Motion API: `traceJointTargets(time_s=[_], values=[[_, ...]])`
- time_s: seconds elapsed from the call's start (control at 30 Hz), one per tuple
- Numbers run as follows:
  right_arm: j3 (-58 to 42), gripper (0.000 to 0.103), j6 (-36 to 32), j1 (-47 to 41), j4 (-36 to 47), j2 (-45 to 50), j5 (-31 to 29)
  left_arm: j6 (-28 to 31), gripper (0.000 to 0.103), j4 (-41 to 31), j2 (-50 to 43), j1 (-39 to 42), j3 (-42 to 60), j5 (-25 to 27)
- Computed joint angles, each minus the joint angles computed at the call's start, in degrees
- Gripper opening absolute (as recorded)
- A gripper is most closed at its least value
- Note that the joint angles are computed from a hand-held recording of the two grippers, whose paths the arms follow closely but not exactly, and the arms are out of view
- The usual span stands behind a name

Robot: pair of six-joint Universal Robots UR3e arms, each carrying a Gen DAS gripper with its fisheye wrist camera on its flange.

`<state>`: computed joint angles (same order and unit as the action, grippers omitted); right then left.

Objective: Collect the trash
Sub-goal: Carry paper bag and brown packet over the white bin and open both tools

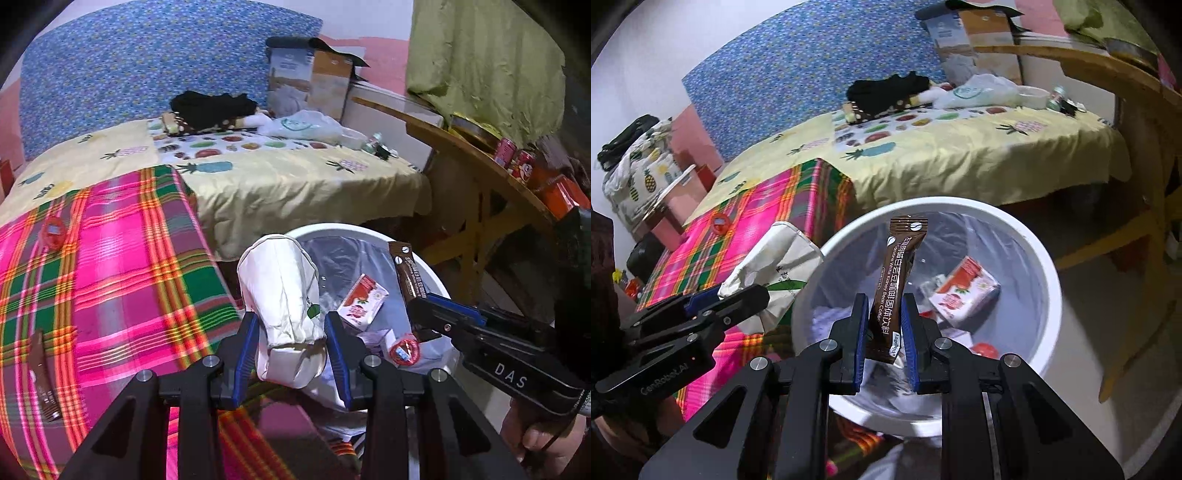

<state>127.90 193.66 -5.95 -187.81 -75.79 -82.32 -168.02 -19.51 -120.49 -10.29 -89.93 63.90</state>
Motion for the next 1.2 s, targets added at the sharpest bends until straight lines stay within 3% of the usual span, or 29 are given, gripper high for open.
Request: traceJointTargets(time_s=[0.6,0.73,0.77,1.2], values=[[0.82,0.021,0.08,-4.06,2.19,0.18,0.79,0.57,0.041,-4.3,-7.52,-3.69,9.47,-0.91],[1.56,0.05,0.03,-4.45,1.12,-0.02,1.32,0.52,0.041,-3.26,-7.3,-3.91,8.97,-0.93],[1.66,0.054,0.01,-4.49,1.02,-0.12,1.44,0.4,0.042,-3.1,-7.24,-3.95,8.94,-0.87],[1.77,0.054,-0.37,-2.28,1.99,-2.85,1.07,0.09,0.042,1.28,-0.61,-0.52,-0.29,-1.85]])
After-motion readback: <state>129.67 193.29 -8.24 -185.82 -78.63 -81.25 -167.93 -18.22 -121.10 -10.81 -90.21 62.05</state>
